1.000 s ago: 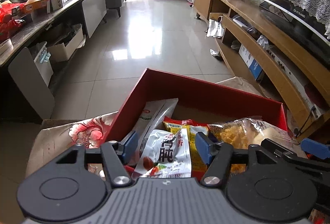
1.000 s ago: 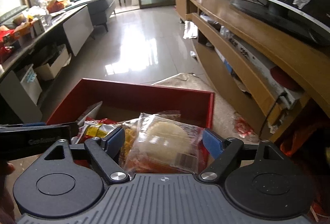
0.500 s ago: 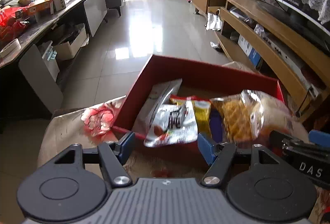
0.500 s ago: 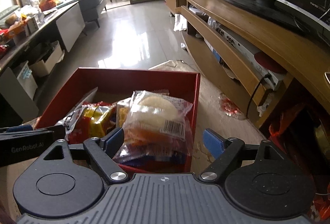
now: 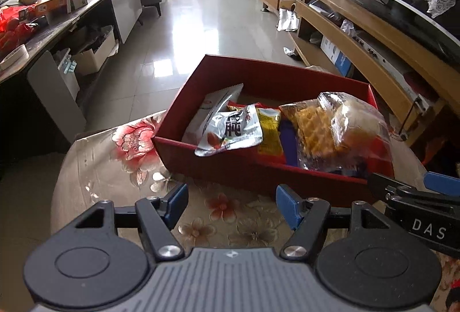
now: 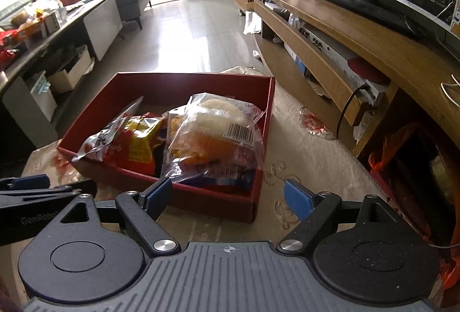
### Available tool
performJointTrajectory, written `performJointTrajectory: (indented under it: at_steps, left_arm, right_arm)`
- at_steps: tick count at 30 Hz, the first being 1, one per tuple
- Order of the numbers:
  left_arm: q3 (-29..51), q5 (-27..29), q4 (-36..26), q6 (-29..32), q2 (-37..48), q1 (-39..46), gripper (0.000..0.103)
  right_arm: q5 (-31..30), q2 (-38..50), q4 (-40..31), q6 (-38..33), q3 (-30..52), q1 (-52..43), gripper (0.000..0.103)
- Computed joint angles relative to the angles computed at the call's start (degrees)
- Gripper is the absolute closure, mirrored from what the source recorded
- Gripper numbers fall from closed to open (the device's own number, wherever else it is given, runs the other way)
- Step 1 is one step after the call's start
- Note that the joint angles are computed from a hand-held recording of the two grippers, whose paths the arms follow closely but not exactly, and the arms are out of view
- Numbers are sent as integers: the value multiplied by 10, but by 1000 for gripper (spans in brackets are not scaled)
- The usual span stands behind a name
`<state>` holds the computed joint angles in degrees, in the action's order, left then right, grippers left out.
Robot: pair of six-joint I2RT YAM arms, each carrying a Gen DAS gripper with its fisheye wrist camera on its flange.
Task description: Organize snacks
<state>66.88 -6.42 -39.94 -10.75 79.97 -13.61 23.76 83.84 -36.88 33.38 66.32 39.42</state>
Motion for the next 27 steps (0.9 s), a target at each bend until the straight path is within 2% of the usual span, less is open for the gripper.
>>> performJointTrajectory:
  at_steps: [3, 16, 19, 27]
  left_arm:
    - [-15, 3, -1, -1, -21, 0, 29]
    - [-94, 34, -30, -11, -122, 6, 28]
    - [-113, 36, -39, -11, -147, 5, 23]
    - [-150, 36, -65, -21, -205, -10, 19]
  right_arm:
    - [4, -10, -3, 7, -7, 8, 14]
    - [54, -62, -52, 74, -45, 87, 13]
    - [64, -78, -65, 95, -57, 104, 13]
    - [81, -105, -97, 138, -81, 148, 13]
